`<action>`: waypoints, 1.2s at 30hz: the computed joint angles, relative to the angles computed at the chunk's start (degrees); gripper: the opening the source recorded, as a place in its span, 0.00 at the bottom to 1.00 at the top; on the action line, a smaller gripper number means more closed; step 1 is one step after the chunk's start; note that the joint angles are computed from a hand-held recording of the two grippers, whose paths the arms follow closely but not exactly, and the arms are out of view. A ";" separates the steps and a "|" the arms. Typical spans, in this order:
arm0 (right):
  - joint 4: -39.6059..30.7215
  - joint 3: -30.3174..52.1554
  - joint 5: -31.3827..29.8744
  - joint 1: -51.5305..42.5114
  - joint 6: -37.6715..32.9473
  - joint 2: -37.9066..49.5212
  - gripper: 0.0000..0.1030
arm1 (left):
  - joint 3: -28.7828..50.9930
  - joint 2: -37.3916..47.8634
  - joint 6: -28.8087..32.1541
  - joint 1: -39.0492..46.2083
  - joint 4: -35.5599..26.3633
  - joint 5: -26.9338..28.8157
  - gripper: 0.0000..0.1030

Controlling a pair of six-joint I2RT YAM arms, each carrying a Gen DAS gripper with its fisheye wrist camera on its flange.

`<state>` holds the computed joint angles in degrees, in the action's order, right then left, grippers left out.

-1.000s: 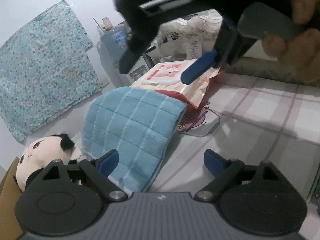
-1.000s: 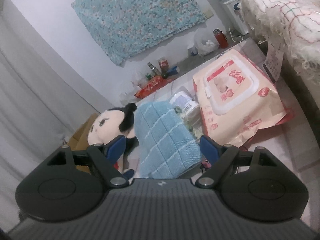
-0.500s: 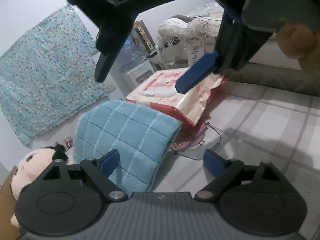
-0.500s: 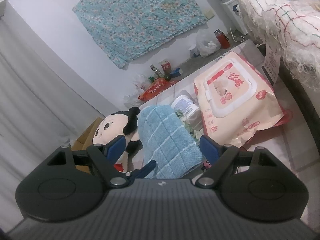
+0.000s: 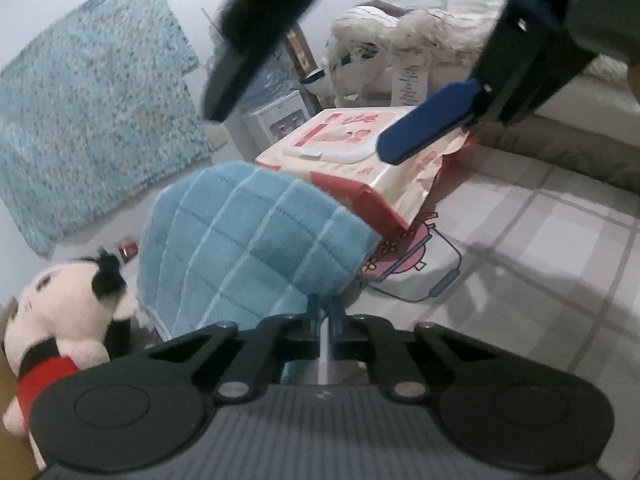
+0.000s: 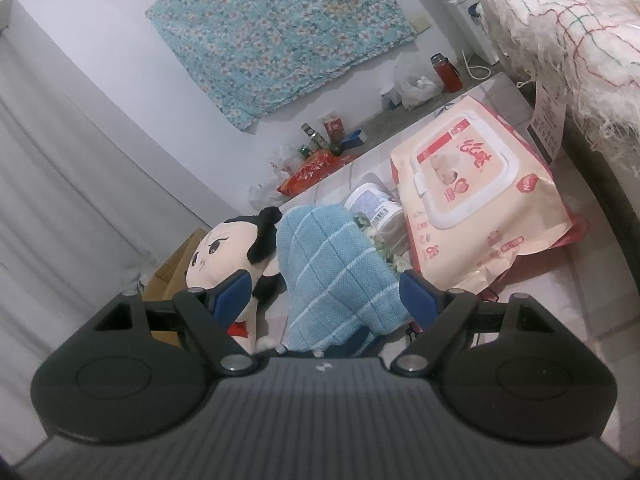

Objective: Organize soft objects
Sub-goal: 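Grasp the blue towel edge with the left tool and lift it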

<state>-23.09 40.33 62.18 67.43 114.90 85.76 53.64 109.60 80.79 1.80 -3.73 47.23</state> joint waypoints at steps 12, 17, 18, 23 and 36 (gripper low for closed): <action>0.69 -0.25 -0.29 -0.20 -0.47 -0.11 0.79 | 3.30 0.15 1.30 3.99 -5.14 2.15 0.03; 0.53 -0.17 -0.36 -0.21 -0.33 -0.02 0.79 | 5.36 -0.42 1.27 5.23 -9.56 2.73 0.02; 0.59 -0.15 -0.34 -0.22 -0.32 0.01 0.79 | 5.80 -0.47 1.60 5.60 -10.55 3.03 0.02; 0.66 -0.13 -0.35 -0.21 -0.43 0.07 0.79 | 6.54 -1.01 4.33 7.40 -13.29 4.06 0.02; 0.87 -0.20 -0.53 -0.21 -0.14 0.24 0.79 | 8.67 -0.79 7.90 9.50 -18.10 3.40 0.06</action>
